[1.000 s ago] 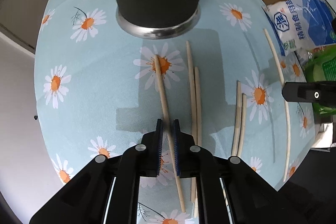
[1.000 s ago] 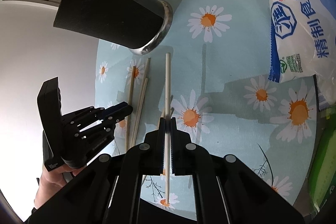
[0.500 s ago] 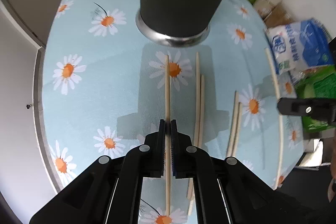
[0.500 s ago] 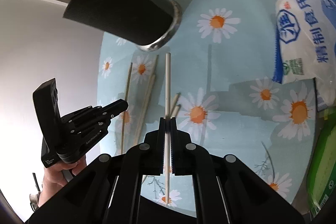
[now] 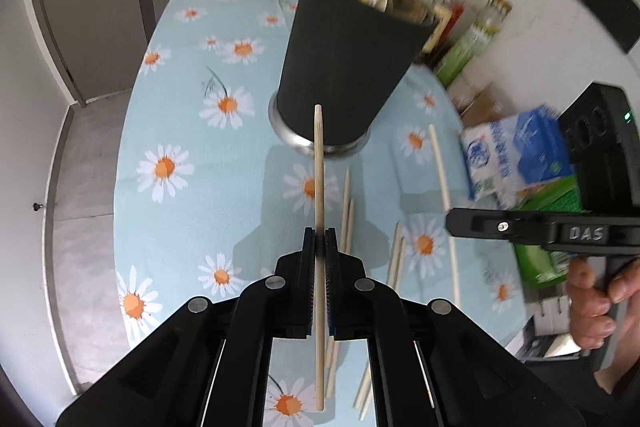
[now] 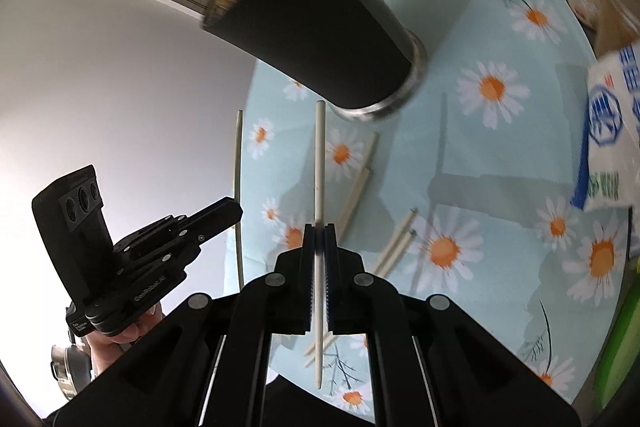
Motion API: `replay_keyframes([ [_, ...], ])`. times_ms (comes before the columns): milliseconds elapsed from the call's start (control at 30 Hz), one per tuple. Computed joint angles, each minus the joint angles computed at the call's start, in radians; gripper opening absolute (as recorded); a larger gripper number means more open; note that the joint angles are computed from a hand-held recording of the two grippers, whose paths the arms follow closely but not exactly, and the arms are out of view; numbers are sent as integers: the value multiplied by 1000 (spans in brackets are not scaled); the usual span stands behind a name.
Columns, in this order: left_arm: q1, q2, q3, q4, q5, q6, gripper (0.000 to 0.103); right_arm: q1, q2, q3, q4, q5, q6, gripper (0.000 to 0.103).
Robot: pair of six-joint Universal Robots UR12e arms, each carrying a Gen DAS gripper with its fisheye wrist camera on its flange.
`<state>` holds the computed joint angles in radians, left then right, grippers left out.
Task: Organize utensils
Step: 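Lift both chopsticks and carry them over the black holder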
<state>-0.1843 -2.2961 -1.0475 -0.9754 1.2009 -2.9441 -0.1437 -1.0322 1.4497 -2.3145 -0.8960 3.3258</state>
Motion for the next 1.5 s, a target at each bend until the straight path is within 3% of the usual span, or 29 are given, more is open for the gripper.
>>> replay_keyframes([
  [267, 13, 5, 0, 99, -68, -44, 4, 1, -2, 8, -165, 71, -21, 5],
  [500, 14, -9, 33, 157, -122, -53, 4, 3, 21, -31, -255, 71, 16, 5],
  [633, 17, -28, 71, 175, -182, -59, 4, 2, 39, -64, -296, 56, 33, 5],
  [1000, 19, -94, 195, 261, -265, -66, 4, -13, 76, -131, -483, -13, 124, 5],
  [1300, 22, -158, 295, 400, -293, -174, 4, -24, 108, -183, -610, -11, 213, 5],
  [1500, 15, -224, 398, 517, -262, -273, 4, -13, 124, -220, -677, -77, 213, 5],
])
